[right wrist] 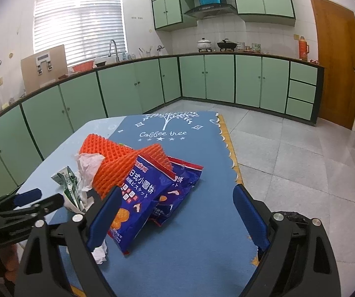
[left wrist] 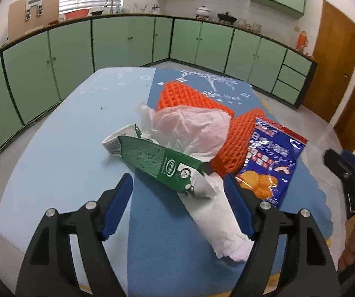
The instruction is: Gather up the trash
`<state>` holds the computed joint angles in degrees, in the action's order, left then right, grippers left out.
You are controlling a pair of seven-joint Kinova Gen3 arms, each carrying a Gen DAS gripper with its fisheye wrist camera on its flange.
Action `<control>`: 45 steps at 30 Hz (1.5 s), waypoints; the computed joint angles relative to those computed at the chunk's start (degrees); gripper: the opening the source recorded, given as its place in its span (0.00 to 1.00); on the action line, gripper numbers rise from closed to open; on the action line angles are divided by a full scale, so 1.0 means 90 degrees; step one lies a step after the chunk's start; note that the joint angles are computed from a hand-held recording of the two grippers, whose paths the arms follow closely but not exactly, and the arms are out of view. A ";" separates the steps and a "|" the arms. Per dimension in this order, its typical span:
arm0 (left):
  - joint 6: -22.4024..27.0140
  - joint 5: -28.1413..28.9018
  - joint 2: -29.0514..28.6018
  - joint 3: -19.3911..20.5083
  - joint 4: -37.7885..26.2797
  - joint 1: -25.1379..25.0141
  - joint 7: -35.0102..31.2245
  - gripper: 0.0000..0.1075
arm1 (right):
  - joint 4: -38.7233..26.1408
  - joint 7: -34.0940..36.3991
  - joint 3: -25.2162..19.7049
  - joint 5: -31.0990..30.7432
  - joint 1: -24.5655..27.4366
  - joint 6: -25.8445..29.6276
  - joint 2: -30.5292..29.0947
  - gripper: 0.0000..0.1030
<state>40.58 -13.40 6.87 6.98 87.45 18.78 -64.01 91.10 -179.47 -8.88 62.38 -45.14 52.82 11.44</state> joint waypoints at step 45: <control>-0.0515 -0.1529 -0.0323 0.0141 0.0538 0.0223 0.1427 0.20 | -0.0605 0.1414 0.0341 -0.1592 0.0298 -0.0821 0.0614 0.80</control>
